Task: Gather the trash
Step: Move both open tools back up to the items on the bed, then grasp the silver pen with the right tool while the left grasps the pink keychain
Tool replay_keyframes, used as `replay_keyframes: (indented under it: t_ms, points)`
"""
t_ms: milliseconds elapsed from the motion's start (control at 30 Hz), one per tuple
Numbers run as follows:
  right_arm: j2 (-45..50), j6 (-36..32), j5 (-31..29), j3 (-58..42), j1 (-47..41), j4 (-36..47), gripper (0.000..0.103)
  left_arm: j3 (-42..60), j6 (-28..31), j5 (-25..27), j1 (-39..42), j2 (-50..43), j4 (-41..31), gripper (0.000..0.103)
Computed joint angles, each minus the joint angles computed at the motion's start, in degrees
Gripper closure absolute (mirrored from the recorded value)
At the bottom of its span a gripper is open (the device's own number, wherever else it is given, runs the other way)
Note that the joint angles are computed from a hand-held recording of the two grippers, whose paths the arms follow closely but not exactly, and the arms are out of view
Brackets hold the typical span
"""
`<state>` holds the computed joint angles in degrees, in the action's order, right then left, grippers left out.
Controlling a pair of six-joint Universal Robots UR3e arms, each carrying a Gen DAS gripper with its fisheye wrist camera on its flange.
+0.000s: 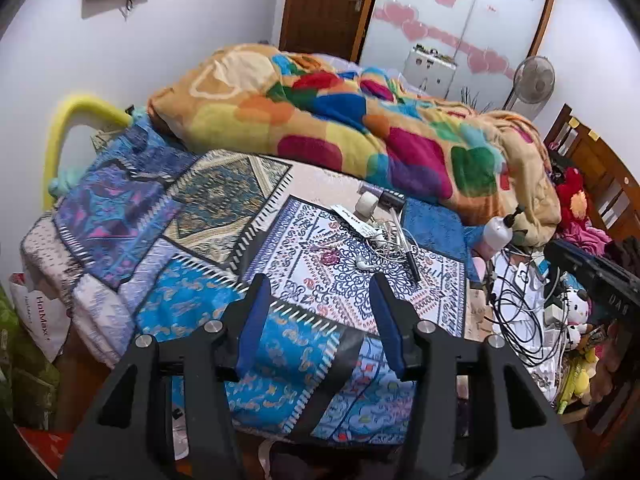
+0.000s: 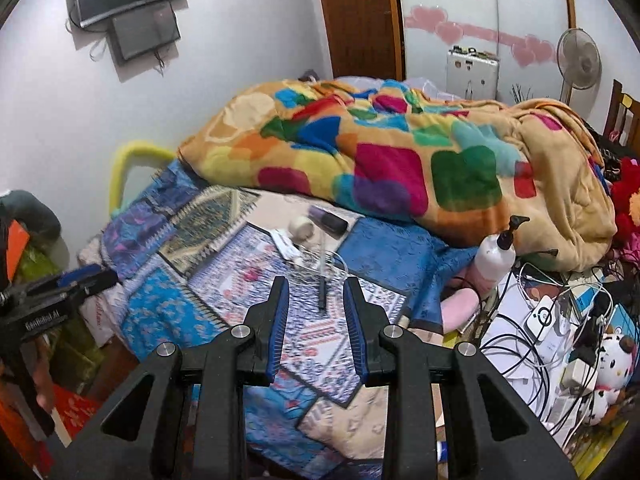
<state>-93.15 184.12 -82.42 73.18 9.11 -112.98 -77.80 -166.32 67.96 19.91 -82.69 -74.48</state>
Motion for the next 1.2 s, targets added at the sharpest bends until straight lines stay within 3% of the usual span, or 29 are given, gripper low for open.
replay_keyframes:
  t_ms: [500, 700, 867, 967, 1200]
  points:
    - [19.7, -0.7, 5.9, 0.9, -1.8, -7.6, 0.077, 5.9, -3.9, 5.7, -9.3, -26.2, 11.4, 0.053]
    - [23.8, 0.0, 8.2, 0.7, -2.1, -10.9, 0.077, 9.1, -4.4, 5.7, -10.9, -32.5, 13.6, 0.053]
    - [25.8, -1.1, 6.7, 0.8, -0.5, -13.8, 0.077, 10.7, -4.5, 5.8, -12.1, -35.4, 15.7, 0.053]
    - [26.8, -1.6, 5.2, 0.6, 0.8, -14.8, 0.088, 10.3, -4.3, 6.2, -12.8, -36.2, 18.1, 0.053]
    - [25.0, -0.9, 5.7, 4.4, -0.2, -18.4, 0.093, 11.0, -5.3, 8.4, -14.1, -38.4, 20.6, 0.071]
